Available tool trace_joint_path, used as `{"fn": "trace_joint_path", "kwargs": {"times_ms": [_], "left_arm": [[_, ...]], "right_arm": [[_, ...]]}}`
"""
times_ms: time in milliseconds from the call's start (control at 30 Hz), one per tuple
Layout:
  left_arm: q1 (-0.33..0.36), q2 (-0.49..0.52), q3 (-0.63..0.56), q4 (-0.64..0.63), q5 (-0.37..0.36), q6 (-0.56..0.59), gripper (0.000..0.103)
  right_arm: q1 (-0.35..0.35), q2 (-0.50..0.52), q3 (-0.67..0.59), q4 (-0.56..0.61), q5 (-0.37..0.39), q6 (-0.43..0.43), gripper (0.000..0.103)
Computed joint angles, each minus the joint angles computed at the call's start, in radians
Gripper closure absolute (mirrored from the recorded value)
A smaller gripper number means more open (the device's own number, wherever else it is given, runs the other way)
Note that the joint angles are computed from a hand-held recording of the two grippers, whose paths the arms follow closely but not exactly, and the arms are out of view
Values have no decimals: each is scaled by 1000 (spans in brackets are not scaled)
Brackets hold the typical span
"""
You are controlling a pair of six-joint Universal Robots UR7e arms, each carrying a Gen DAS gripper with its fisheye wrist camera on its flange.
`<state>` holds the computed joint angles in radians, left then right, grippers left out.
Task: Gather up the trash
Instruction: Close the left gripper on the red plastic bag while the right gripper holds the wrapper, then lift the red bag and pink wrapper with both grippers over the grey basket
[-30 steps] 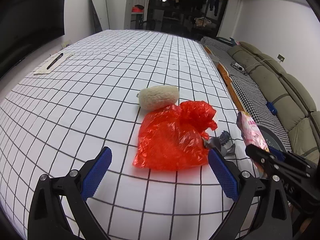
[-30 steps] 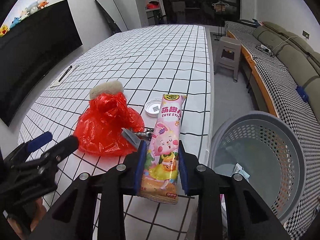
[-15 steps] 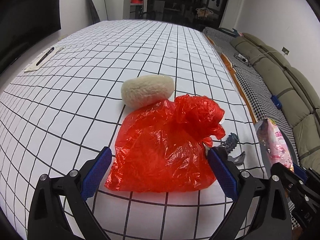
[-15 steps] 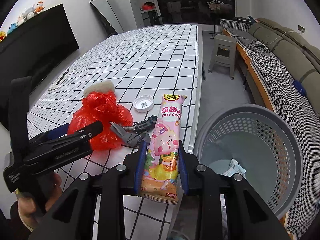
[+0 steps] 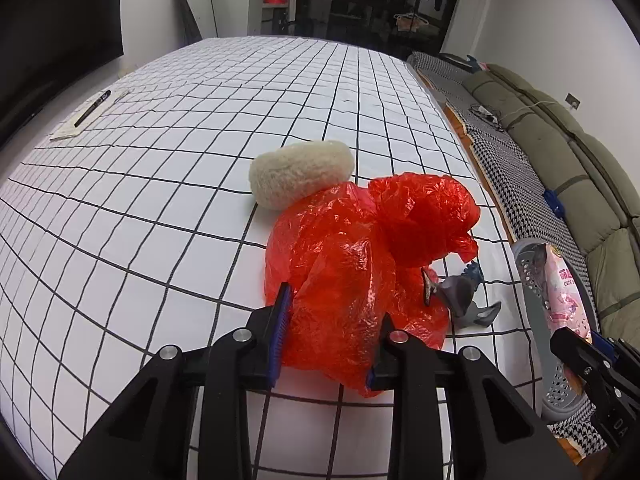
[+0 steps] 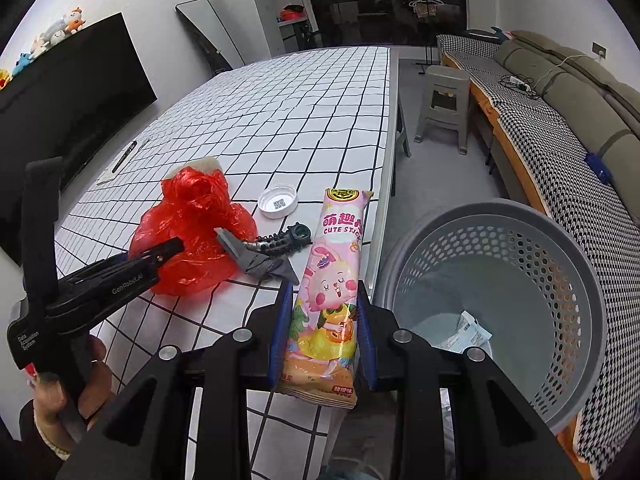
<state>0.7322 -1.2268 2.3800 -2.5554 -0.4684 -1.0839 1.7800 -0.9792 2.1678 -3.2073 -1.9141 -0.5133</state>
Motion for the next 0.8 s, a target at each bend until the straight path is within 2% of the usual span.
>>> {"fn": "trace_joint_path", "kwargs": {"times_ms": [133, 500, 800], "left_arm": [[-28, -29, 15, 56, 13, -48, 80], [-111, -126, 63, 234, 34, -206, 82], [-203, -210, 77, 476, 42, -398, 82]], "right_arm": [[3, -6, 5, -3, 3, -1, 73], [3, -42, 48, -24, 23, -14, 73], [-4, -80, 83, -30, 52, -23, 73]]}}
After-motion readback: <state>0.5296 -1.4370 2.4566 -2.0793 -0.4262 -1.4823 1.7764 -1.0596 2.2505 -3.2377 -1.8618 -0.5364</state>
